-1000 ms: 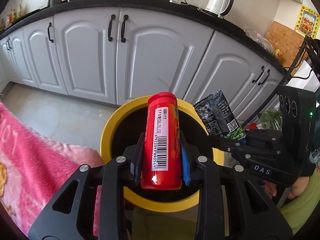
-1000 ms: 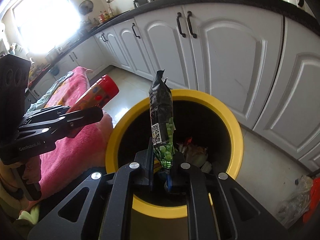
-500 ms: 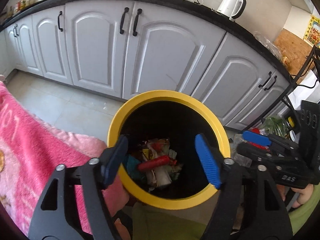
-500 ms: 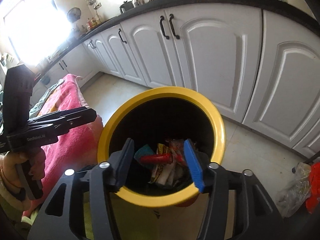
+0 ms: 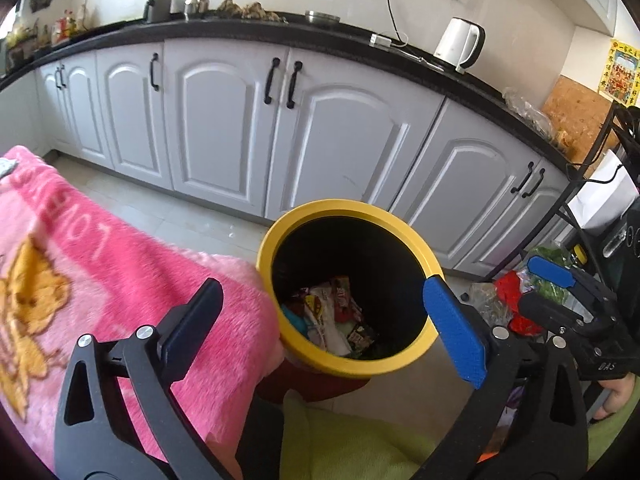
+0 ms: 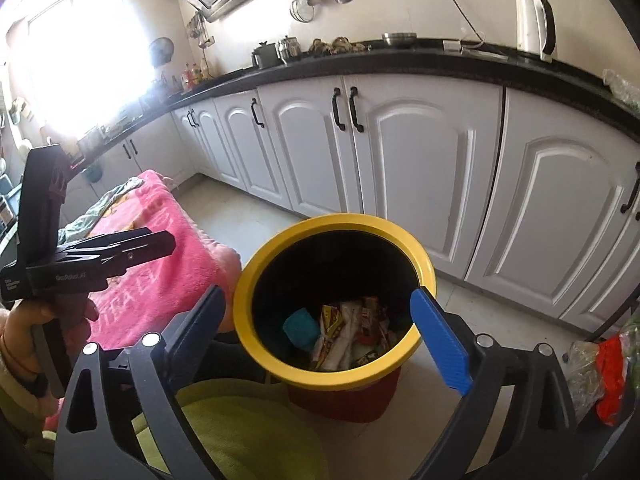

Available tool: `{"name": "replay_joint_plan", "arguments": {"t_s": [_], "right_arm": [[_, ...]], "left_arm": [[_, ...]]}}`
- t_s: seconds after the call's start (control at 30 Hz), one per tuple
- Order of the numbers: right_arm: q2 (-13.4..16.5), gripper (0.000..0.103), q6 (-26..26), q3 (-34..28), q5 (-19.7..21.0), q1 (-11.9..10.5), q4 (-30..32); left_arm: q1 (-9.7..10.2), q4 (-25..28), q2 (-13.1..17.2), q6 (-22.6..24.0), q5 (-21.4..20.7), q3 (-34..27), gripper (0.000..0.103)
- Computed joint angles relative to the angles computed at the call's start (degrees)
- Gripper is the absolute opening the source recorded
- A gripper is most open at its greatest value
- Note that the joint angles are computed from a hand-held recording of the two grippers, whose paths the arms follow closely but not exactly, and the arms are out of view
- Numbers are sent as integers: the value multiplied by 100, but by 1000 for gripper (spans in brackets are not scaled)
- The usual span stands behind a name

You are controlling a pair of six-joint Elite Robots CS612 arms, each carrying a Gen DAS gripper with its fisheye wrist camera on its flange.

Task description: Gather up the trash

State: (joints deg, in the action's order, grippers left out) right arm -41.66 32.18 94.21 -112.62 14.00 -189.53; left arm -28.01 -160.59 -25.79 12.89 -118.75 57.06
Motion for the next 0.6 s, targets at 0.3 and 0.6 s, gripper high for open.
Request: {"name": "replay_joint_plan", "arguments": {"t_s": [0.3, 0.6], "right_arm": [[7, 96, -140, -141, -384, 326, 133], [125, 97, -239, -301, -843, 610, 75]], "left_arm": [[110, -705, -400, -177, 244, 803, 92], [126, -1736, -683, -455, 833, 1531, 92]]}}
